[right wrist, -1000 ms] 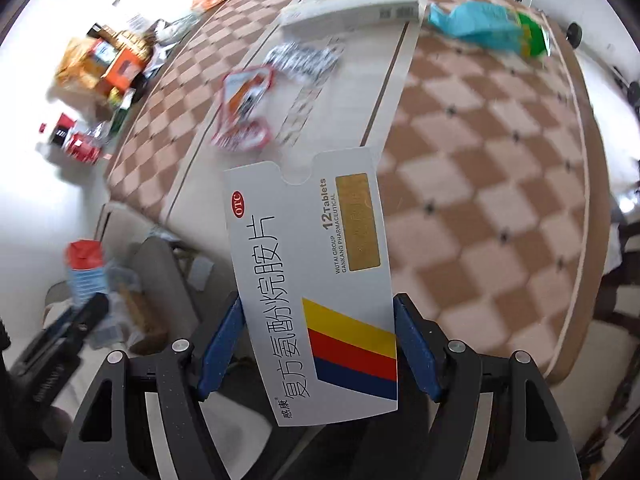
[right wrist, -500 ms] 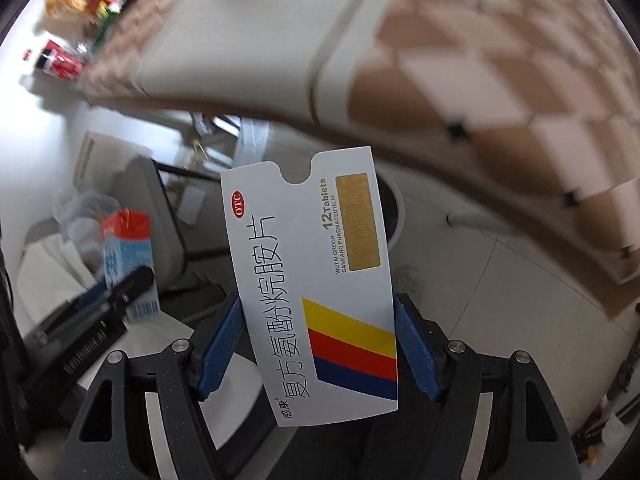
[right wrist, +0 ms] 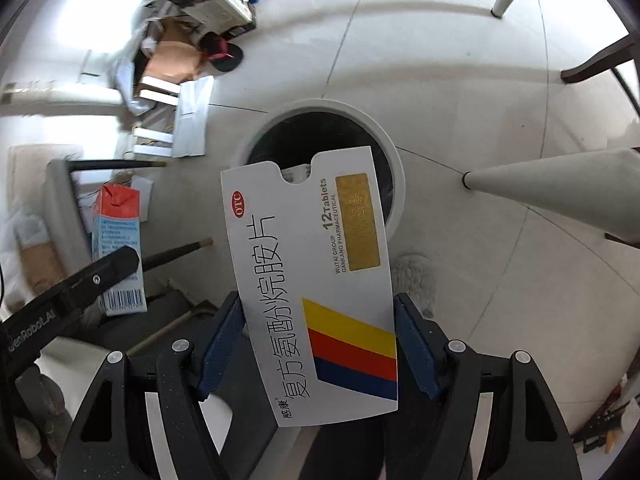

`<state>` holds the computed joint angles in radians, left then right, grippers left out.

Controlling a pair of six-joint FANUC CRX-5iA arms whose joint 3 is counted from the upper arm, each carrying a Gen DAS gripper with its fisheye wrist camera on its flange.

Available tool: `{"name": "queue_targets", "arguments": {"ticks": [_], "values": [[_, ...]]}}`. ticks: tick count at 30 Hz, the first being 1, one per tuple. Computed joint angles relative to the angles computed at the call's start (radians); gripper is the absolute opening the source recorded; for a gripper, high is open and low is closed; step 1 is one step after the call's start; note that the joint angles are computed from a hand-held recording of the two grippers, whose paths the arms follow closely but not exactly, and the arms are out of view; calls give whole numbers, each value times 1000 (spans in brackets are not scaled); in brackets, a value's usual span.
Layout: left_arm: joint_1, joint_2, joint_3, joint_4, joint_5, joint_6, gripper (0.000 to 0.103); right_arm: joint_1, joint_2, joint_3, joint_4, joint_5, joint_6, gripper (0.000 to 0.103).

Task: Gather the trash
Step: 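Carry both items over the white bin and open both grippers, then move both grippers back over the table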

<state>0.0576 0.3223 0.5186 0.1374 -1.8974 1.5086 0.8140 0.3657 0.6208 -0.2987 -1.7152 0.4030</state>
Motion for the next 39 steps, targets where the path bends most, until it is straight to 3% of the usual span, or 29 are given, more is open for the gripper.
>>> {"name": "queue_targets", "arguments": {"ticks": [8, 10, 11, 12, 16, 17, 18, 28, 39], "values": [[14, 68, -50, 70, 21, -14, 49, -69, 27, -124, -74, 140, 48, 76], [19, 71, -59, 81, 26, -9, 63, -81, 36, -140, -88, 164, 59, 76], [20, 72, -60, 84, 25, -3, 80, -89, 41, -146, -99, 176, 67, 76], [21, 71, -63, 87, 28, 6, 87, -95, 45, -146, -108, 181, 68, 76], [6, 69, -49, 44, 18, 7, 92, -100, 81, -124, -107, 153, 64, 79], [5, 66, -48, 34, 15, 1, 94, -97, 89, -118, -98, 141, 64, 86], [2, 59, -48, 22, 14, -4, 94, -94, 92, -117, -90, 138, 62, 103], [-22, -71, -78, -143, 62, -41, 94, -36, 71, -87, -9, 68, 55, 103], [-19, -164, -10, -212, -33, -49, 94, 80, 54, 45, 108, -137, -9, 103]]}}
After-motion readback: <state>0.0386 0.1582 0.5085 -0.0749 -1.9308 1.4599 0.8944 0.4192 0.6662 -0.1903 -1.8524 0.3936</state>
